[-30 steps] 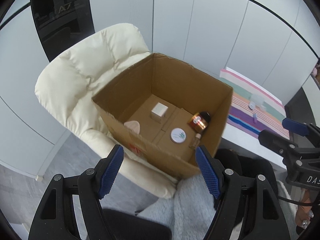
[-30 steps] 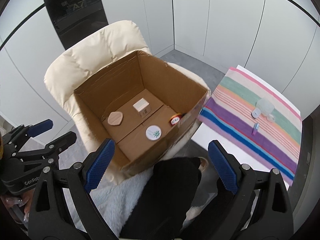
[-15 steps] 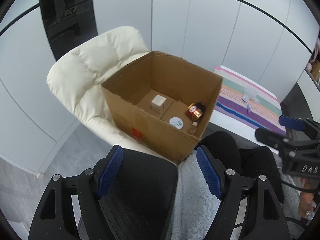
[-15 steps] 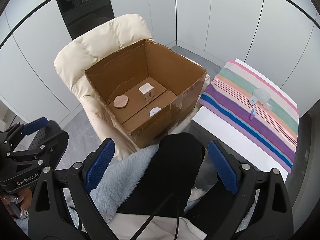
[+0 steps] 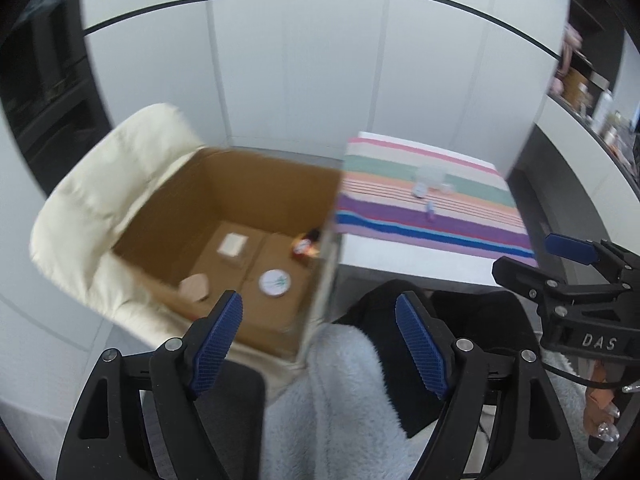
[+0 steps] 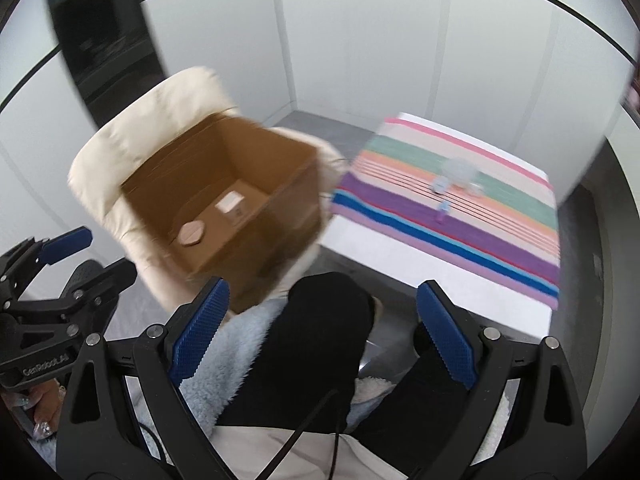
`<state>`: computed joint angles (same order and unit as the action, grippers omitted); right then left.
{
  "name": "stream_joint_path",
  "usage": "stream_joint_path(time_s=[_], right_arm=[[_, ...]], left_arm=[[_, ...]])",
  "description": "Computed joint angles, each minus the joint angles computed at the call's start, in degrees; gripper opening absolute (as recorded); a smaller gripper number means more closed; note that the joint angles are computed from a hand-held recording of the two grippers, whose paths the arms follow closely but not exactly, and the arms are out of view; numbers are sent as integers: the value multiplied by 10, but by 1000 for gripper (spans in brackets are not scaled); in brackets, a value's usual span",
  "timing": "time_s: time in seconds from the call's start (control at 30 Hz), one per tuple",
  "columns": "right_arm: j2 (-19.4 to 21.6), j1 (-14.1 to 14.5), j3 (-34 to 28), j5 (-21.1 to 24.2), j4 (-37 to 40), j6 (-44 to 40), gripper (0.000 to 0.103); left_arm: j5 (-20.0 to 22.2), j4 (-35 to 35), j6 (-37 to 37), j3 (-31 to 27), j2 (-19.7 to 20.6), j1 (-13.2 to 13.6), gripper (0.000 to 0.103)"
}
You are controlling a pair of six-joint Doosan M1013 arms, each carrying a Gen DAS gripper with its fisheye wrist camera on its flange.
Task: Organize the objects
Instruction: 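Withdraw both open tools from the box back over the striped cloth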
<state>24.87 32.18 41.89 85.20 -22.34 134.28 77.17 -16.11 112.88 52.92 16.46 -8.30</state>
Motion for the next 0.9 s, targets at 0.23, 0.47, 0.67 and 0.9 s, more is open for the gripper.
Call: stream_joint_path(time_s=[0.23,0.47,0.67,0.9], right_arm=[[-64,-22,95,5,-38,99,96],[-118,-46,174,23,-61,184,96],[-151,-70,226,29,-64,227,96],[-165,-100,256,19,-44,236,96]], left_arm=[[41,-17,22,-34,24,-45,80],[65,-24,43,-68,48,-93,80],[92,-29,24,-108,82,-119,80],[92,-6,17,-145,115,-141,80]])
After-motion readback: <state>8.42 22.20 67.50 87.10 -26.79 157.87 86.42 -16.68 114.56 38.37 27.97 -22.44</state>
